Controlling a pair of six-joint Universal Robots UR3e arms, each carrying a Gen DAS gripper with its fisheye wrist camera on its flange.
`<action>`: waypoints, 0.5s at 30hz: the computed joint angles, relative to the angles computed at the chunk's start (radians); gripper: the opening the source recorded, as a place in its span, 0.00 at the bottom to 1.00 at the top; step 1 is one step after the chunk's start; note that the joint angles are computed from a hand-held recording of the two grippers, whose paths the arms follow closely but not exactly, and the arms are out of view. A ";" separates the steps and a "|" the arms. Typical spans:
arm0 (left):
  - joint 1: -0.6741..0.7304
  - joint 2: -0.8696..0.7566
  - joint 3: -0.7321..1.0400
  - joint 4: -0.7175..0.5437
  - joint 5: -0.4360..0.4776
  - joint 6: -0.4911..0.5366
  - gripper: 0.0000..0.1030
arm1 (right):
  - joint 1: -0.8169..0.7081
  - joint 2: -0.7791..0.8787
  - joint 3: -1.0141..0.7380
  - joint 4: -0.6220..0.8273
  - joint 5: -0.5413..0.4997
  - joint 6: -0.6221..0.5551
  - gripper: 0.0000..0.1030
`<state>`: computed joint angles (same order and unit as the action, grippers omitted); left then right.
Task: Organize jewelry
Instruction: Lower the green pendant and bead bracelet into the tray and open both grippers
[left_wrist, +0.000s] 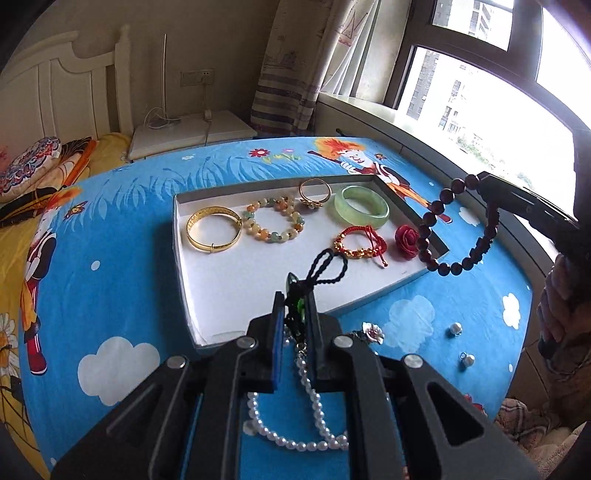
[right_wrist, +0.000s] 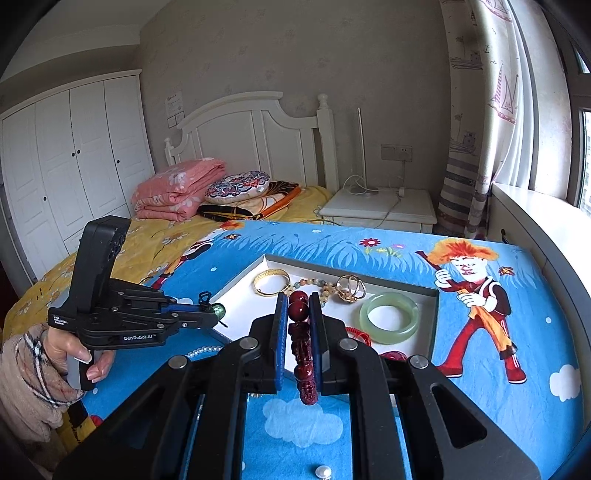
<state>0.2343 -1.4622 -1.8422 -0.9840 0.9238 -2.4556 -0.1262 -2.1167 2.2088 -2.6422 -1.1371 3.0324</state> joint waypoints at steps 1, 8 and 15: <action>-0.019 -0.039 0.025 0.019 0.016 -0.025 0.10 | 0.031 0.062 -0.022 -0.037 -0.019 0.018 0.12; -0.092 -0.244 0.194 0.054 0.090 -0.145 0.10 | 0.158 0.423 -0.186 -0.183 -0.045 0.138 0.12; -0.190 -0.391 0.342 0.126 0.336 -0.241 0.36 | 0.133 0.623 -0.299 -0.094 -0.058 0.208 0.13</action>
<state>0.0440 -1.8528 -1.5006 -0.8583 1.2596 -2.6968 0.0072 -1.4935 1.9099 -2.7357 -1.1947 3.2406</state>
